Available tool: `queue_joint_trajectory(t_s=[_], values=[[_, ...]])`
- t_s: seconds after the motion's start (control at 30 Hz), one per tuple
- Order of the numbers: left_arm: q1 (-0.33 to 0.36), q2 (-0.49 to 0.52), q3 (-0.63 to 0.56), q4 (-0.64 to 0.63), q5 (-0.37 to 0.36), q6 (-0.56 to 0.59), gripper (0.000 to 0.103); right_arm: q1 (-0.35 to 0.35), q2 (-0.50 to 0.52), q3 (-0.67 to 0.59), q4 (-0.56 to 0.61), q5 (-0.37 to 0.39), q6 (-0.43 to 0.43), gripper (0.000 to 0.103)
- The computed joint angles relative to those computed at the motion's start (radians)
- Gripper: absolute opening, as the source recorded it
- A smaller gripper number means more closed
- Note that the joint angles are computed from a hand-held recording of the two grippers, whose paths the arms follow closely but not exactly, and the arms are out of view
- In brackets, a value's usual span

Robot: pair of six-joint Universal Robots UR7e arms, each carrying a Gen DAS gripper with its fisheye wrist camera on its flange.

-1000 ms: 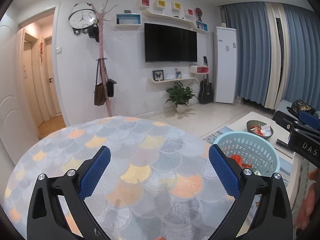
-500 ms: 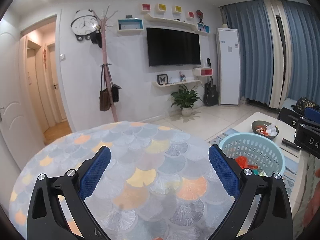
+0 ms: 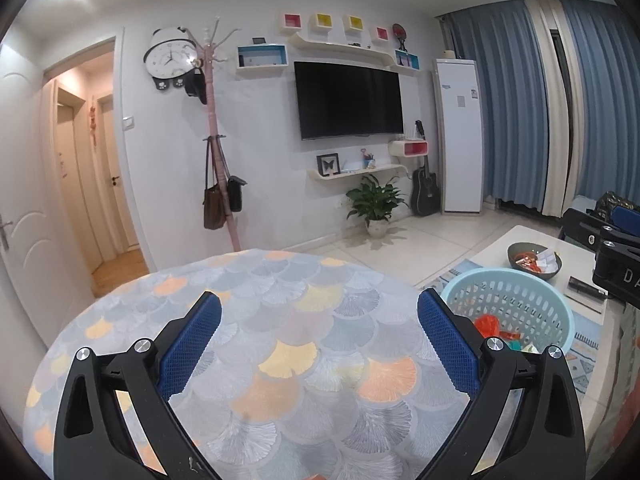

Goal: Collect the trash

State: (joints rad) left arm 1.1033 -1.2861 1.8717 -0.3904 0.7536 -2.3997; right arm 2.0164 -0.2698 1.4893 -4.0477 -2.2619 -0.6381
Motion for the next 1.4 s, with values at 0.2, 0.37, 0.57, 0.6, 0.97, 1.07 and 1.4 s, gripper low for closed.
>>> queue_joint_trajectory(t_s=[0.2, 0.37, 0.57, 0.6, 0.97, 1.07, 1.4], values=[[-0.003, -0.001, 0.002, -0.005, -0.003, 0.000, 0.095, 0.003, 0.001, -0.002, 0.009, 0.000, 0.002, 0.080], [-0.007, 0.002, -0.006, 0.008, -0.014, -0.014, 0.095, 0.006, -0.005, 0.005, 0.017, 0.002, 0.011, 0.080], [-0.034, -0.012, -0.039, 0.112, -0.052, -0.122, 0.095, 0.017, -0.008, 0.006, 0.046, -0.016, 0.039, 0.080], [-0.039, -0.015, -0.040, 0.121, -0.061, -0.126, 0.095, 0.017, -0.010, 0.008, 0.054, -0.017, 0.050, 0.080], [-0.080, -0.088, 0.006, 0.073, -0.114, -0.106, 0.095, 0.029, -0.020, 0.023, 0.066, 0.010, 0.075, 0.080], [-0.091, -0.104, 0.013, 0.077, -0.125, -0.119, 0.095, 0.032, -0.020, 0.027, 0.071, 0.016, 0.080, 0.080], [-0.110, -0.132, 0.018, 0.036, -0.213, -0.073, 0.095, 0.041, -0.009, 0.007, 0.126, 0.038, 0.110, 0.080]])
